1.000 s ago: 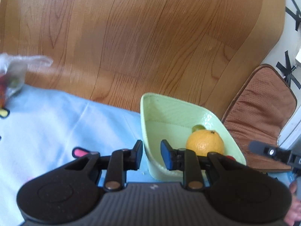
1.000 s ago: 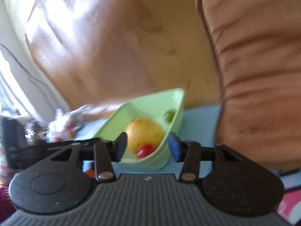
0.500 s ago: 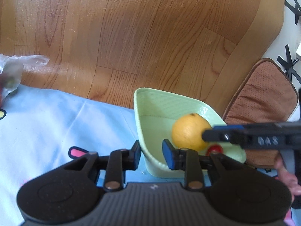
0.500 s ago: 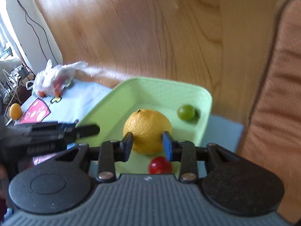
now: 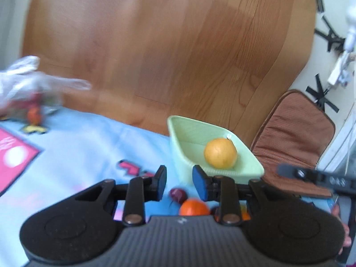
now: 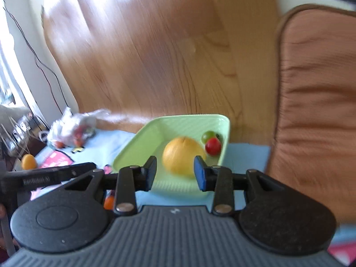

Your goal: Organize fruits

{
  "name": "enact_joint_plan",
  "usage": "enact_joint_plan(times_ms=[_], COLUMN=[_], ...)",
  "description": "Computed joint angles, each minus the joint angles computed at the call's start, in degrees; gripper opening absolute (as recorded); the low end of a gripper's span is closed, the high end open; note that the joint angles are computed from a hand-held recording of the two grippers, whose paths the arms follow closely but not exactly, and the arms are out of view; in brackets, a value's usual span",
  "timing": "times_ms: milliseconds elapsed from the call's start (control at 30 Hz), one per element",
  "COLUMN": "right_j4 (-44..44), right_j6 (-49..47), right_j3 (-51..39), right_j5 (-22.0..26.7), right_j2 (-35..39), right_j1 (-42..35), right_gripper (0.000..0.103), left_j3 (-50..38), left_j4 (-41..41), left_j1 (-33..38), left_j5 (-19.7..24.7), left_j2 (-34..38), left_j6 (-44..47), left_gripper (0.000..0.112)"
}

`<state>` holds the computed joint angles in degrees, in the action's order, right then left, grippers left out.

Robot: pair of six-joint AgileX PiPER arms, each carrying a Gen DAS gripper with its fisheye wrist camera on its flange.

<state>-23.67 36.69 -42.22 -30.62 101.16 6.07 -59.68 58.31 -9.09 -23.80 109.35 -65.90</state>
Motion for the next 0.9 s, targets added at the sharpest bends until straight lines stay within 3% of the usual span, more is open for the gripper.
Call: enact_joint_plan(times_ms=[100,200,300,400,467,700,900], right_j4=[17.2,34.4,43.9,50.8,55.1,48.2,51.0], right_j6=[-12.6,-22.2,-26.2,-29.0,-31.1,-18.5,-18.3], right_j3=[14.6,23.3,26.2,26.0,24.2,26.0,27.1], right_j5=[-12.4,-26.3,-32.3,-36.0,-33.9,-35.4,-39.1], right_j2=[-3.3,-0.8,1.6,5.4,6.0,6.6,8.2], right_j1=[5.8,18.6,27.8,34.0,35.8,29.4,32.8], right_gripper=[0.04,0.04,0.041,0.042,0.046,0.051,0.052], left_j3=[14.6,25.8,32.2,35.9,37.9,35.8,36.3], left_j4=[-15.6,-30.9,-41.3,-49.3,-52.3,-48.0,-49.1], left_j1=[2.1,1.2,-1.9,-5.8,-7.1,-5.1,-5.7], left_j5=[-4.0,-6.7,-9.7,-14.1,-18.7,-15.1,-15.9], left_j2=[-7.3,-11.4,-12.1,-11.5,-11.0,-10.7,-10.7], left_j6=[17.2,34.4,46.6,56.4,60.4,54.9,56.2], left_gripper=[0.028,0.034,0.035,0.035,0.038,0.037,0.039])
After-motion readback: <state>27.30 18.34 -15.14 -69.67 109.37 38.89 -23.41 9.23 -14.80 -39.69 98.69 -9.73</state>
